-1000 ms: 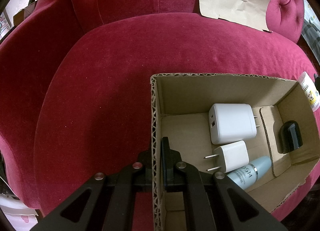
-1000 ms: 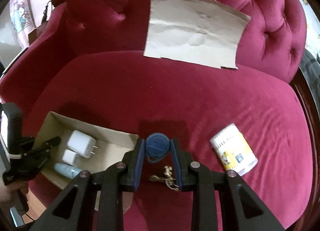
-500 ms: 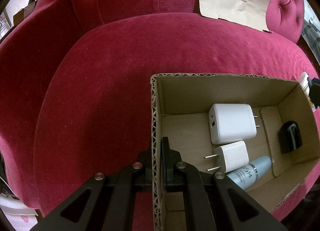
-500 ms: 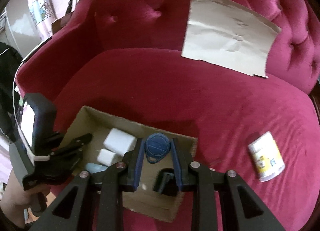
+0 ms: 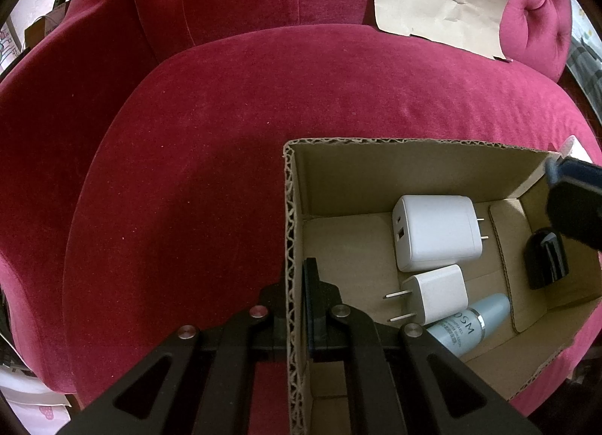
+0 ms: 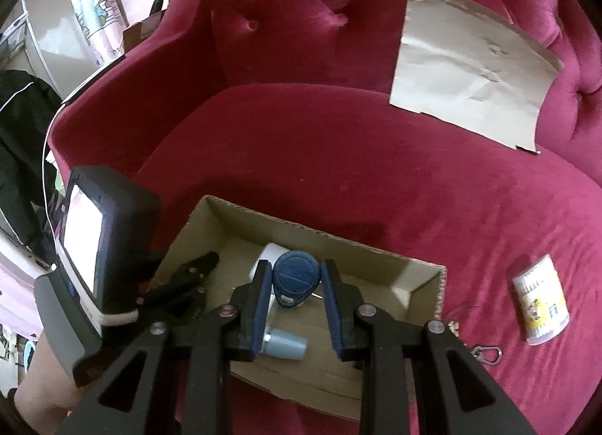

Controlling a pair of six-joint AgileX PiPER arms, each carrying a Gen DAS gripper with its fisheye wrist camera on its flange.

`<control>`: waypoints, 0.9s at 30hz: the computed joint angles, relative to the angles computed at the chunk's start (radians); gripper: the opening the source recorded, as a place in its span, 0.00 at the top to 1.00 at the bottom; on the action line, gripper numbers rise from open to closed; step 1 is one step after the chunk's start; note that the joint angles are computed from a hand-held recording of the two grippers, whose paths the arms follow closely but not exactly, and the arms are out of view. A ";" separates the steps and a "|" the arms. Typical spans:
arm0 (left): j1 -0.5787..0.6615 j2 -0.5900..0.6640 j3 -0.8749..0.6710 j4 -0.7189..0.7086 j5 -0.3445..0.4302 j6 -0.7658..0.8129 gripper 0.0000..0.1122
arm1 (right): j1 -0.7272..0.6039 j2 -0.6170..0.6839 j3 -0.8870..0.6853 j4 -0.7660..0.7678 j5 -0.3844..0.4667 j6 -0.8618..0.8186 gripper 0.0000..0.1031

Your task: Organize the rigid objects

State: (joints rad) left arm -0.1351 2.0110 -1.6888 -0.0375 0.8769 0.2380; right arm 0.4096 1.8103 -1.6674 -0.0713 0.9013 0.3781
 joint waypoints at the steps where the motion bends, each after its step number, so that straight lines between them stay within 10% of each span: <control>1: 0.000 0.000 -0.001 0.000 0.000 0.001 0.96 | 0.004 0.008 -0.007 0.001 0.001 0.003 0.73; 24: -0.003 0.001 -0.006 -0.006 0.006 -0.005 0.96 | 0.035 0.094 -0.068 0.007 -0.025 0.022 0.72; 27: 0.004 0.006 -0.015 -0.023 0.016 0.000 0.96 | 0.053 0.091 -0.070 -0.054 -0.012 0.060 0.56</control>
State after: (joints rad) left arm -0.1308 2.0167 -1.7036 -0.0608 0.8924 0.2381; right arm 0.4627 1.9012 -1.7375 -0.1249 0.8889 0.4376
